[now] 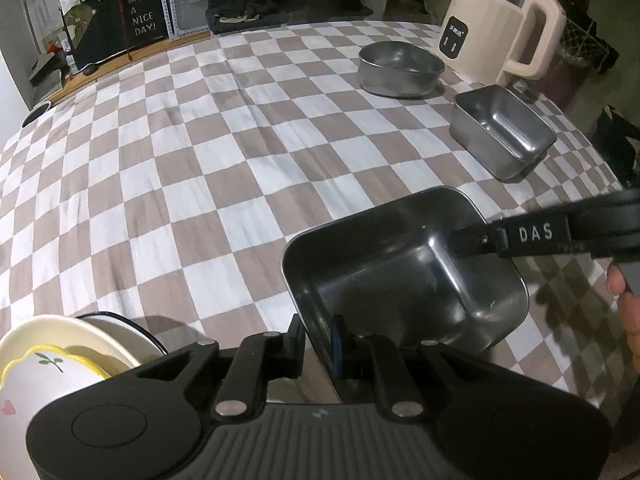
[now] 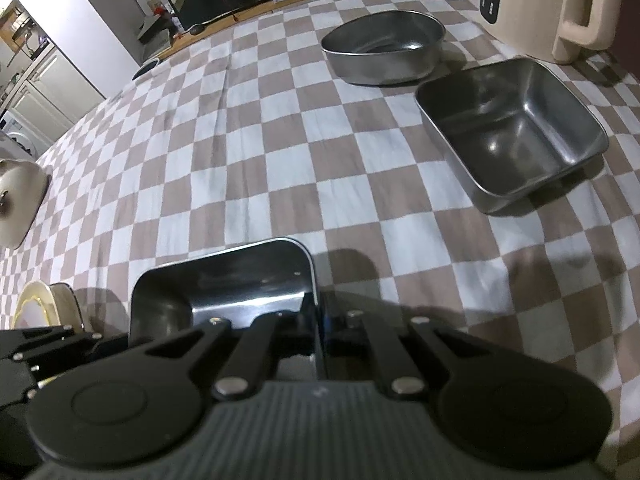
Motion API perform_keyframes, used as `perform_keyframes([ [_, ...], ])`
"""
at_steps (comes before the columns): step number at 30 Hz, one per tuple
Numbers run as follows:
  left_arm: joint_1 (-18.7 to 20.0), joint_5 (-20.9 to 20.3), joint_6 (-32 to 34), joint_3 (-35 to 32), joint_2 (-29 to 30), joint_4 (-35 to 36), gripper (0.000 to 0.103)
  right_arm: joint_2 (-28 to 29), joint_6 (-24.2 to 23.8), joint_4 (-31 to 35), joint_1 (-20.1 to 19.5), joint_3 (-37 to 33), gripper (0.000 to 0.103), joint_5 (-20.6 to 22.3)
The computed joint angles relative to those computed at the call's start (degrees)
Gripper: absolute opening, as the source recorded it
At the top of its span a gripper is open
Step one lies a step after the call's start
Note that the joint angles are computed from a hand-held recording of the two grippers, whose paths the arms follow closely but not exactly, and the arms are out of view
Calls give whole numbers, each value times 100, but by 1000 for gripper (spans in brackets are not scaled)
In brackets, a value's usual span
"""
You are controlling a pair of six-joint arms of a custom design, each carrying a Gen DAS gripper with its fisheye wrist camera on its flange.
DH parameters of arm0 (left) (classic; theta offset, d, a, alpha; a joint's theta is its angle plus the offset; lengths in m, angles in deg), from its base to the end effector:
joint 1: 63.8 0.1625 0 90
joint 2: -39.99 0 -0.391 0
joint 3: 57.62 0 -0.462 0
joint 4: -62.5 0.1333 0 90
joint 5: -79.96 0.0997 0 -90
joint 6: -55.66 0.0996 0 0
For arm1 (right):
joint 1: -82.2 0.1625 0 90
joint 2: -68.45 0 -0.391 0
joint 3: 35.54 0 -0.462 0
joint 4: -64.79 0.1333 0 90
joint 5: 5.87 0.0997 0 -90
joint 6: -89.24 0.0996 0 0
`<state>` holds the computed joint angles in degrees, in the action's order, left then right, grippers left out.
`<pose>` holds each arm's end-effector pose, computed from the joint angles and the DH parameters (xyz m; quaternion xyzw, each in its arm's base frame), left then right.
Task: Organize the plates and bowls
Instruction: 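Lift the loaf pan with both tools and carry it toward the plate stack, then lower the loaf pan beside the plates and open both tools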
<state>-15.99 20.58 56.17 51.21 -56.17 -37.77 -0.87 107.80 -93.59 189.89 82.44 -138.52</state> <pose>-0.2027 -0.4976 0.3601 0.3562 0.8961 -0.0750 0.2539 0.2334 -0.5152 0.1461 -0.0692 -0.9173 0.2631 0.2909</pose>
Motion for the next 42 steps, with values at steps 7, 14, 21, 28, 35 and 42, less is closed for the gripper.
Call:
perform_keyframes([
  [7, 18, -29, 50, -35, 2, -15, 14, 78, -69, -103, -1, -19, 4, -20],
  [14, 50, -33, 63, -61, 6, -115, 15, 42, -143, -86, -35, -19, 8, 61],
  [21, 82, -29, -43, -136, 52, -31, 20, -14, -226, 102, 3, -26, 18, -2],
  [28, 70, 65, -148, -150, 27, 11, 30, -34, -523, 105, 91, 1, 38, -83],
  [35, 47, 75, -265, -187, -35, -21, 41, -191, -605, 56, 172, 100, 52, -65],
  [42, -2, 57, -466, -229, -80, -35, 58, -296, -879, -81, 363, 239, 67, -280],
])
